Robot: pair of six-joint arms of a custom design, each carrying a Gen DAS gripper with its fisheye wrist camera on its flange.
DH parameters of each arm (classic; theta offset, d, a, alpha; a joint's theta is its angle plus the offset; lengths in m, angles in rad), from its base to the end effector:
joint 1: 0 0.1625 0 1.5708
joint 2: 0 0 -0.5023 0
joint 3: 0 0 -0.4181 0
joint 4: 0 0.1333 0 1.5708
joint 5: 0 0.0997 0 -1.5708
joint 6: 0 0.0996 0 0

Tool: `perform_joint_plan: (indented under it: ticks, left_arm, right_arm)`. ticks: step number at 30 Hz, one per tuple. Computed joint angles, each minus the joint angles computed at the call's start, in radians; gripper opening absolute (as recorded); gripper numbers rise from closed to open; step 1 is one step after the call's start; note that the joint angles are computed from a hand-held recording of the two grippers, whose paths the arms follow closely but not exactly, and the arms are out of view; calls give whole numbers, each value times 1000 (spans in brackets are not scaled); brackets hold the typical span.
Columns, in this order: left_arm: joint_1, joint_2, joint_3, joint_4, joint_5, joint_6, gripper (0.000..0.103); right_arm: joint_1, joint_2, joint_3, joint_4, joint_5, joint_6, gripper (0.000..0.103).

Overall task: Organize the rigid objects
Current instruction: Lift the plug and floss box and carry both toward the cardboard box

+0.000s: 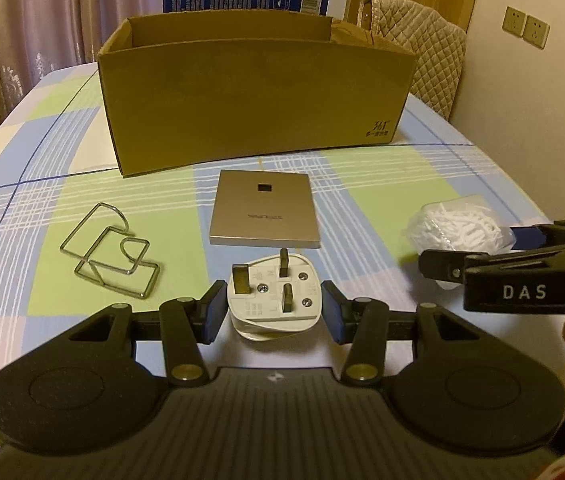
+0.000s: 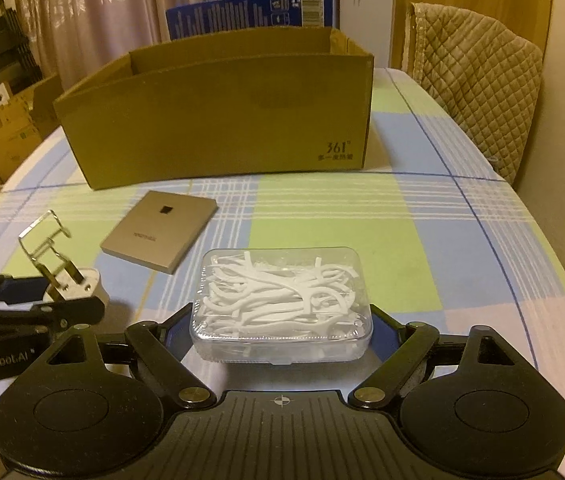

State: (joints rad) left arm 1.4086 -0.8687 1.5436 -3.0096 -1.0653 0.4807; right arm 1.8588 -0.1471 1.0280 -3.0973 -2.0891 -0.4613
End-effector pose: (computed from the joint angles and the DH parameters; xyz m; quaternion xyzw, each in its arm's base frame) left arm 0.0527 -0.8021 0.2908 0.1954 0.8819 -0.3195 0.2863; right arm 0.3346 -0.8340 -0.0955 0.2598 -0.8828 0.2844 0.2686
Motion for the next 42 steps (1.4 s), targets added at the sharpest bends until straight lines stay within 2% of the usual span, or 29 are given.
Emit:
perform_joint_plan:
  ticks: [8,18,32,42]
  left_arm:
    - [-35,-52,72,-20,52,-60,45]
    - [-64,-93,124,-47,73,-71,45]
    - [-80,-118,145,-56,60,-87,45]
    - [-74,-113,100,-20,37,-100,45]
  right_arm:
    - [12,-55,78,-29,38,40,83]
    - [24,-106,158,-74,51,57,83]
    - [30,-135,203,-95,50,64,83]
    - [25,-137,189,-74,46,61,83]
